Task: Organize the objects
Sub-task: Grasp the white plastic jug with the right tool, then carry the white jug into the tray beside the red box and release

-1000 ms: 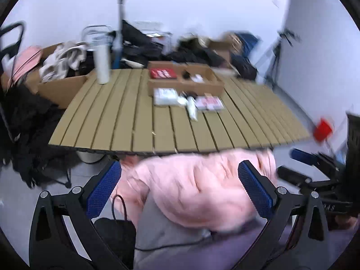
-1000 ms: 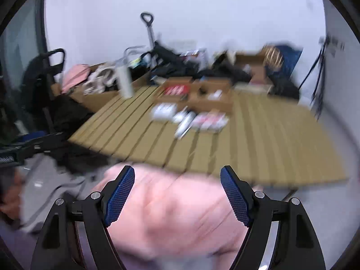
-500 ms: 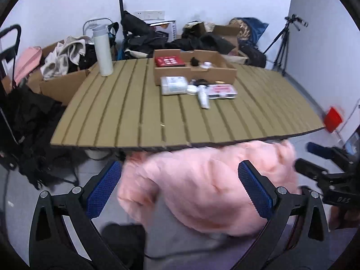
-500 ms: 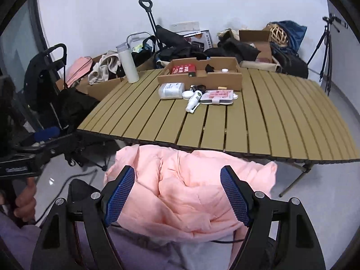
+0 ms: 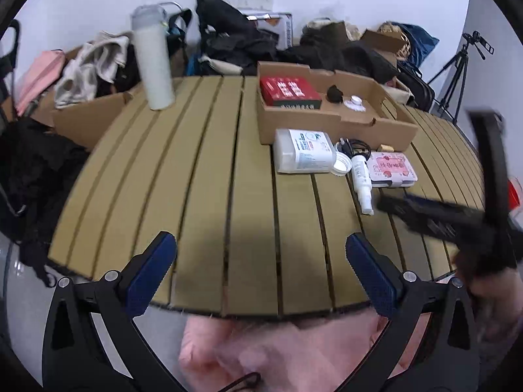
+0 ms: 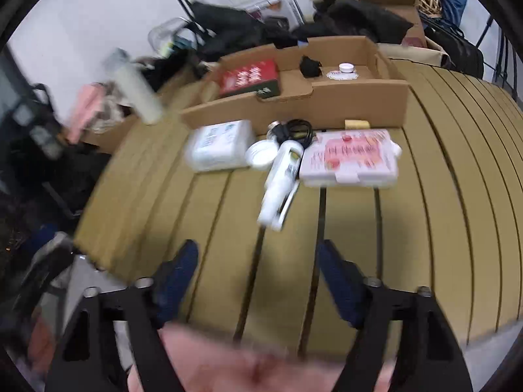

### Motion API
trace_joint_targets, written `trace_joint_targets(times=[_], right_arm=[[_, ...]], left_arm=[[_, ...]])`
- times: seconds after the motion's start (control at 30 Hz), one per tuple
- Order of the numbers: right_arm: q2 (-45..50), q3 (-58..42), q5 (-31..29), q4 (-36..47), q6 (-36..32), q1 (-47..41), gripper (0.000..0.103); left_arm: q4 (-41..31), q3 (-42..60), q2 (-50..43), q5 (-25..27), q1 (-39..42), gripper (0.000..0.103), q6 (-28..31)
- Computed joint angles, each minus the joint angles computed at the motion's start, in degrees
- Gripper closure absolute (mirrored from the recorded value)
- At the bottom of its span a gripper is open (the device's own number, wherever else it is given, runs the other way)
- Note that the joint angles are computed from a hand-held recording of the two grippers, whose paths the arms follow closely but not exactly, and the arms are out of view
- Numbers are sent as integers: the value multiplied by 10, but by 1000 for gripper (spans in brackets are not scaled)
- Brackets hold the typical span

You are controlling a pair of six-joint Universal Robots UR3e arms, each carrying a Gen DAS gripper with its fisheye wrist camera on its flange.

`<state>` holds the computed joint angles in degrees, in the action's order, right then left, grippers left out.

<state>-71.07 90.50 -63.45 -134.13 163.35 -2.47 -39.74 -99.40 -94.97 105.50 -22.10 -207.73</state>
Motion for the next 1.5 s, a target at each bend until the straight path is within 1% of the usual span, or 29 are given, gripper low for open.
trace_joint_targets(times=[0.03, 0.1, 0.13, 0.2, 0.23, 0.27, 0.33, 0.37, 0.4, 0.43, 0.47, 0.53, 0.57, 0.6, 0.67, 0.77, 0.83, 0.87, 0.9, 0.93, 1.0, 1.1, 1.2, 1.27, 1.33, 1.37, 1.4, 1.47, 1.5], right_arm=[[30, -37, 7, 12, -6, 7, 40], [89, -106, 31, 13, 21, 23, 40], [111, -137, 30, 17, 28, 31, 40], [160, -212, 27, 27, 40, 48, 48], [182, -247, 27, 36, 45, 54, 56], [208, -291, 31, 54, 48, 58, 59], [270, -391, 48, 104, 55, 64, 63], [306, -451, 46, 138, 64, 67, 74], [337, -496, 66, 166, 70, 63, 75], [354, -517, 86, 176, 76, 58, 75], [359, -521, 94, 176, 79, 56, 75], [362, -524, 94, 174, 80, 58, 75], [356, -519, 95, 180, 73, 58, 75], [337, -490, 102, 174, 65, 56, 75], [266, -377, 104, 114, 52, 50, 76], [117, -197, 115, 84, 4, 23, 76], [5, -77, 136, 94, -40, -17, 76], [-55, -17, 152, 122, -70, -49, 76], [-97, 43, 167, 109, -78, -73, 76], [-136, 82, 176, 132, -96, -99, 76], [-213, 147, 187, 190, -140, -156, 76], [-286, 189, 178, 227, -170, -207, 76], [-317, 180, 191, 262, -192, -240, 76], [-297, 145, 202, 257, -183, -236, 76], [-248, 83, 202, 223, -151, -207, 76], [-211, 33, 199, 217, -133, -187, 76], [-163, -27, 197, 206, -109, -162, 76], [-66, -147, 190, 189, -59, -118, 76], [-10, -207, 184, 158, -21, -92, 76]], left_arm=[[14, 2, -13, -12, 11, 0, 13], [46, 14, -46, -47, 41, 3, 40], [68, 21, -63, -72, 59, 5, 53], [118, 40, -106, -147, 102, 8, 69], [123, 64, -135, -183, 119, 20, 69], [116, 103, -176, -227, 138, 29, 74], [122, 145, -229, -288, 158, 56, 100], [102, 178, -257, -294, 160, 59, 103], [83, 206, -278, -280, 157, 57, 100], [88, 209, -286, -281, 158, 58, 94], [104, 197, -281, -282, 159, 59, 85], [106, 185, -270, -274, 153, 61, 82], [103, 175, -256, -261, 147, 61, 77], [105, 161, -240, -263, 145, 61, 75], [104, 122, -189, -258, 130, 61, 61], [128, 62, -120, -226, 79, 61, 52], [140, 32, -86, -213, 35, 61, 32], [145, 24, -78, -207, 20, 61, 25], [151, 23, -77, -198, -1, 61, 18], [151, 29, -80, -185, -27, 61, 11], [143, 50, -94, -172, -59, 61, 3], [131, 87, -113, -158, -93, 61, -3], [113, 139, -128, -145, -104, 61, 10], [94, 180, -136, -134, -96, 61, 29], [66, 234, -152, -139, -70, 61, 54], [47, 273, -167, -141, -53, 61, 71], [21, 321, -188, -144, -33, 61, 97], [-22, 410, -236, -162, 7, 61, 124], [-53, 470, -273, -177, 33, 60, 131]])
